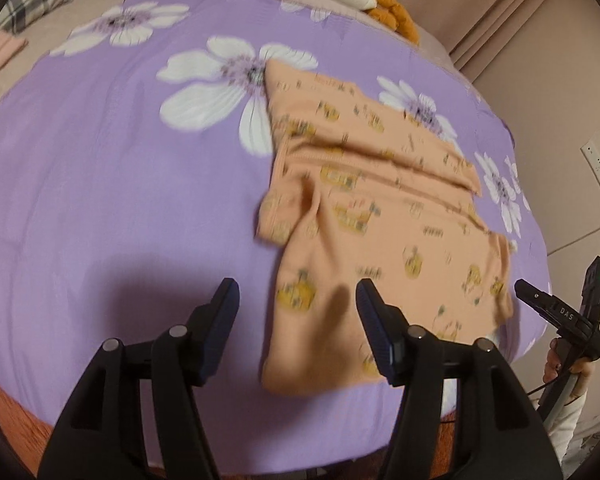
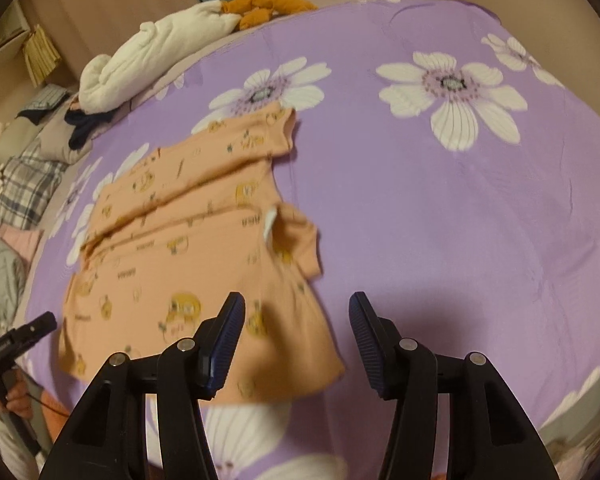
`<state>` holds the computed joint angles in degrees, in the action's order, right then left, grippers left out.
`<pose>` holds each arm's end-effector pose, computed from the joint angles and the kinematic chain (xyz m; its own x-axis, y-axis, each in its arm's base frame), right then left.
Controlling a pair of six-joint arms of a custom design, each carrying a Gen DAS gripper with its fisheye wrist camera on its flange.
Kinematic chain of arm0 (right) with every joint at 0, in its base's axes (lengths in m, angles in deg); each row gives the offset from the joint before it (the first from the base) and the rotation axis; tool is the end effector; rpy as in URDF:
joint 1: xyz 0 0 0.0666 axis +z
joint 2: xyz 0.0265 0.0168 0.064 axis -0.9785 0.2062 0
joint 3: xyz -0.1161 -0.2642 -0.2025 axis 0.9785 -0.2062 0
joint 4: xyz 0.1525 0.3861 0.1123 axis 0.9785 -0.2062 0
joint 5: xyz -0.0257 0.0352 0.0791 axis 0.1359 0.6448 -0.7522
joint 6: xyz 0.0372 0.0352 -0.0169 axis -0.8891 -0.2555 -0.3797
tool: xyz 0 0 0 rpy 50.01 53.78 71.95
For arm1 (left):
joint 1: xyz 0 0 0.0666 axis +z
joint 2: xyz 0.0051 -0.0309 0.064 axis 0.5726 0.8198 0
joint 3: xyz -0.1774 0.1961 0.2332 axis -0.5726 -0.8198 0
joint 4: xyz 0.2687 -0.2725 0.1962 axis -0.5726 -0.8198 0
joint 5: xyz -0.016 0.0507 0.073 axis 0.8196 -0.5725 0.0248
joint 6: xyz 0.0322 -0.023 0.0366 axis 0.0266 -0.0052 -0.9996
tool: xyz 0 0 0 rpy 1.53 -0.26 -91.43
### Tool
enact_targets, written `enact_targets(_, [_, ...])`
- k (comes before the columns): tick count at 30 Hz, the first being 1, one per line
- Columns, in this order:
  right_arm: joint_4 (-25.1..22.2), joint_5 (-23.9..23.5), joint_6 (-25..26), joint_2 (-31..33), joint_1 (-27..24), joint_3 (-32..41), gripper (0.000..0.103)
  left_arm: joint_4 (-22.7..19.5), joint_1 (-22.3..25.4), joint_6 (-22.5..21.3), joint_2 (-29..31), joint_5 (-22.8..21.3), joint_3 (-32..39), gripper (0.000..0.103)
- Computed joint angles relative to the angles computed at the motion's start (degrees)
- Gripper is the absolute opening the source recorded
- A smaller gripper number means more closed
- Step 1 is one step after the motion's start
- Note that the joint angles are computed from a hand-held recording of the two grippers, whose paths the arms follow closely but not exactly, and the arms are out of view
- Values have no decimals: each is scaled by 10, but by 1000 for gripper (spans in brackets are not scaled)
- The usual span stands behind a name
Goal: Fold small clothes
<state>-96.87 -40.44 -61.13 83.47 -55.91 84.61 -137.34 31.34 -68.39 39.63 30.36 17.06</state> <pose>0.2428 0.0889 0.4201 -0.6242 0.6005 -0.4997 0.4823 0.7994 0.3582 0.4311 -0.0458 0.4140 -0.8587 0.2309 -0.4575 0.4282 0.8137 -0.3932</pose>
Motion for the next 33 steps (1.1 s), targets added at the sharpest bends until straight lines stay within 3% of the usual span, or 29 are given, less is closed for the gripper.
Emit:
enact_targets(10, [3, -13, -33, -18, 26, -29, 54, -27, 9, -23, -11, 20, -22, 59])
enact_targets(14, [7, -12, -30, -16, 26, -35, 43, -17, 3, -24, -15, 19, -35, 58])
enact_targets(15, [6, -18, -37, -15, 24, -36, 35, -12, 2, -19, -17, 17, -38, 53])
enact_targets(17, [18, -26, -39, -20, 21, -43, 20, -3, -2, -13, -22, 13, -45, 30])
enact_targets(18, [33, -40, -36, -26, 17, -49, 11, -1, -3, -11, -24, 11, -48, 6])
enact_targets(22, [44, -33, -43, -29, 31, -44, 10, 17, 0, 1, -51, 22, -57, 6])
enact_targets(25, [64, -28, -53, -56, 34, -39, 10, -4, 14, 3, -48, 65, -29, 6])
enact_targets(33, [83, 81, -30, -87, 96, 25, 9, -28, 43, 4, -62, 173, 45, 6])
